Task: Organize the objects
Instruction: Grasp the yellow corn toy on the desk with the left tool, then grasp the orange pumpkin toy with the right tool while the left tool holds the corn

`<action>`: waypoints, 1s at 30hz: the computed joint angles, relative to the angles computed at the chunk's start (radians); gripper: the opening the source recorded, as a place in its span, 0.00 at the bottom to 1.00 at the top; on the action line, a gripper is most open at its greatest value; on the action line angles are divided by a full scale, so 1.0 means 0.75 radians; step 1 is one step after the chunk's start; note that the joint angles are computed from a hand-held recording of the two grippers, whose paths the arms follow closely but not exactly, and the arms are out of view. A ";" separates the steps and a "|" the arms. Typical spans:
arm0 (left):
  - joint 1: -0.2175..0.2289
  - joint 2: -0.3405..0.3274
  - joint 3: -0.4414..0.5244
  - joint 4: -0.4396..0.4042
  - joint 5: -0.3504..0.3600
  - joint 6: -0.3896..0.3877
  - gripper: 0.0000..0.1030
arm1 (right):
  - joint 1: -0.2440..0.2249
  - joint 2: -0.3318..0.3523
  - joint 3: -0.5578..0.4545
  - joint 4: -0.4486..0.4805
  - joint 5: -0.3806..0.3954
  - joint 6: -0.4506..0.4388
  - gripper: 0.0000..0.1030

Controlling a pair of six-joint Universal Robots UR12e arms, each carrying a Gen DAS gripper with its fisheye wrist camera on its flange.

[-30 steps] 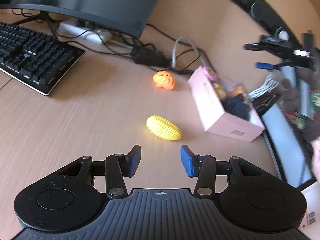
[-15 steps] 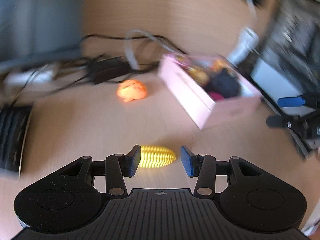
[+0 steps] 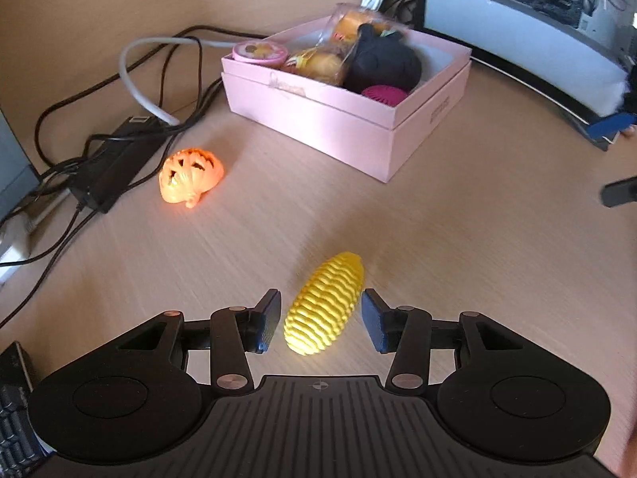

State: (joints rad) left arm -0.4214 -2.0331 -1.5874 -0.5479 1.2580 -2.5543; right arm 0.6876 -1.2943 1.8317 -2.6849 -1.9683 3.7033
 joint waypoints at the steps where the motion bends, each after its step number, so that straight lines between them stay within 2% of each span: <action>1: -0.003 -0.006 0.002 0.007 -0.002 -0.021 0.49 | 0.002 -0.005 0.007 0.003 -0.007 0.015 0.93; 4: -0.011 -0.016 0.009 0.015 -0.017 -0.101 0.47 | 0.008 -0.011 0.016 0.017 -0.021 0.048 0.93; 6: -0.017 -0.020 0.007 0.041 -0.009 -0.151 0.33 | 0.012 -0.006 0.007 0.030 -0.038 0.052 0.93; 11: -0.042 0.004 -0.007 0.037 0.129 -0.504 0.33 | 0.025 0.014 -0.015 0.021 -0.084 0.018 0.93; 13: -0.030 0.029 -0.054 0.102 0.129 -0.602 0.33 | 0.023 0.028 -0.031 0.010 -0.093 -0.008 0.93; 18: 0.031 0.119 -0.206 0.338 0.113 -0.965 0.33 | 0.010 0.088 -0.103 -0.062 -0.076 -0.137 0.93; 20: 0.055 0.155 -0.244 0.382 0.111 -1.110 0.33 | 0.002 0.127 -0.151 -0.103 -0.047 -0.227 0.93; 22: 0.072 0.191 -0.275 0.393 0.116 -1.213 0.33 | -0.006 0.181 -0.217 -0.154 -0.006 -0.319 0.93; 27: 0.082 0.278 -0.357 0.358 0.133 -1.241 0.33 | -0.018 0.353 -0.432 -0.228 0.075 -0.410 0.93; 30: 0.084 0.330 -0.412 0.327 0.158 -1.243 0.33 | -0.027 0.473 -0.605 -0.175 0.086 -0.397 0.93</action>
State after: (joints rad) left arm -0.3586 -1.7858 -1.8965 -0.3026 1.3763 -3.4866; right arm 0.6674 -0.9396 1.3776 -2.8162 -1.9038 3.4059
